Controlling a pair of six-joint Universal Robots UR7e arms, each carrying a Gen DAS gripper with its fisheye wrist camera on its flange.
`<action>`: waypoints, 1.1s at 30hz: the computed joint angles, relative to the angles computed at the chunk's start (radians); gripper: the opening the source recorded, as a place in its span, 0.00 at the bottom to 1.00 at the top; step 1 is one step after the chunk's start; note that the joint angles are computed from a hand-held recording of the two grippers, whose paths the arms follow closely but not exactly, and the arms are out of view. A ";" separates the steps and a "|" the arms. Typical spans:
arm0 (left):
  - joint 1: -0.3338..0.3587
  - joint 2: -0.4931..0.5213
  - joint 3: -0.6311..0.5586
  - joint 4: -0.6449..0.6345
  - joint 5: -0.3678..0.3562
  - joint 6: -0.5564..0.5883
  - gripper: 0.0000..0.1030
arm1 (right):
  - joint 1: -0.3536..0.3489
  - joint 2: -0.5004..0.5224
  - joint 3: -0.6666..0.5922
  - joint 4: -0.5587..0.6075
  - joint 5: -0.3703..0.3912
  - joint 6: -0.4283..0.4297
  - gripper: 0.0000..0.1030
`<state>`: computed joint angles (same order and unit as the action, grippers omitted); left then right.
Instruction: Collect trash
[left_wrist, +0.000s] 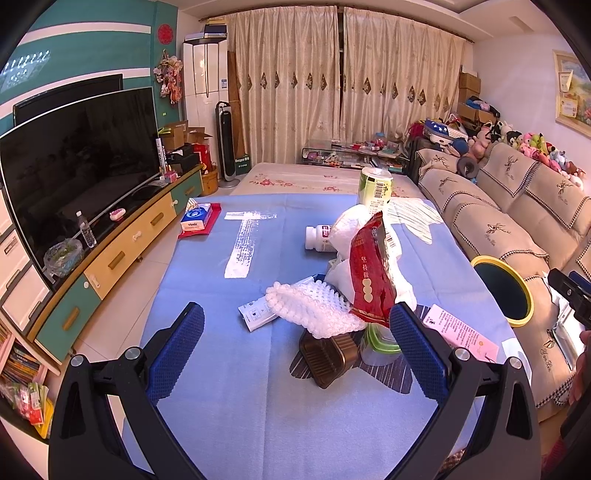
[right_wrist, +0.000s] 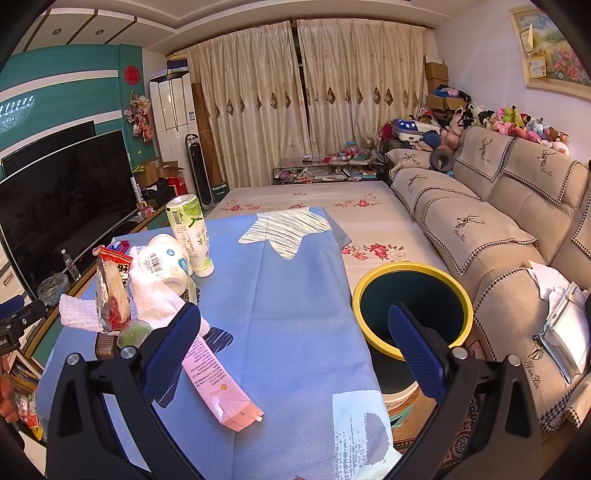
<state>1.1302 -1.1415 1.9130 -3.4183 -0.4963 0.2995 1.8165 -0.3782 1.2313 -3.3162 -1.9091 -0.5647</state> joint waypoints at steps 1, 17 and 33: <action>0.000 0.000 0.000 0.000 0.000 0.000 0.96 | -0.001 -0.003 0.001 0.001 0.002 0.001 0.94; 0.001 0.003 -0.004 0.013 -0.001 -0.005 0.96 | -0.003 0.005 -0.003 0.002 0.000 0.003 0.94; 0.010 0.002 -0.024 0.060 -0.008 -0.024 0.96 | -0.026 0.021 0.004 0.154 0.106 -0.103 0.94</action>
<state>1.1404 -1.1397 1.8892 -3.3582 -0.5043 0.2755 1.7904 -0.3570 1.2358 -3.1627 -1.8029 -0.6676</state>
